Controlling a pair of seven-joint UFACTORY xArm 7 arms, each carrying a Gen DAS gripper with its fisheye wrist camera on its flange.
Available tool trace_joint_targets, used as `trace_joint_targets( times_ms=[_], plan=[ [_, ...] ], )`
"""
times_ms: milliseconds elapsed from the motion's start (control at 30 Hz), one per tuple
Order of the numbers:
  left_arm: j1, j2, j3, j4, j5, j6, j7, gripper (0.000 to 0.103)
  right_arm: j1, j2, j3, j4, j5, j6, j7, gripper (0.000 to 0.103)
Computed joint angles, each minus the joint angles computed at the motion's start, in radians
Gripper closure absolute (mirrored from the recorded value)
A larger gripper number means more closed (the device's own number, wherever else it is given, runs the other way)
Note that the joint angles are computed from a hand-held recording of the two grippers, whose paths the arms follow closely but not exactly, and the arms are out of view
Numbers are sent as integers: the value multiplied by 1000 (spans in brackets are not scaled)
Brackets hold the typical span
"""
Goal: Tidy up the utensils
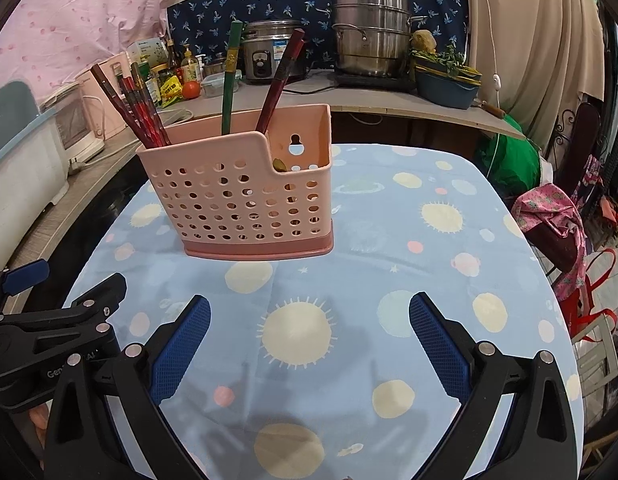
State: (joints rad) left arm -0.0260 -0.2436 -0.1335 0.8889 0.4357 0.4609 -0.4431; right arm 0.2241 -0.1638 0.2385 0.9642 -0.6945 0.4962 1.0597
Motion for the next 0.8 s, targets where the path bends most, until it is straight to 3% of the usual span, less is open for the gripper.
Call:
trace_joint_targets(
  times_ms=[800],
  plan=[
    [-13,43,19,32,-15,9,7,8,6,33,-22,23,5,2,-19,7]
  ],
)
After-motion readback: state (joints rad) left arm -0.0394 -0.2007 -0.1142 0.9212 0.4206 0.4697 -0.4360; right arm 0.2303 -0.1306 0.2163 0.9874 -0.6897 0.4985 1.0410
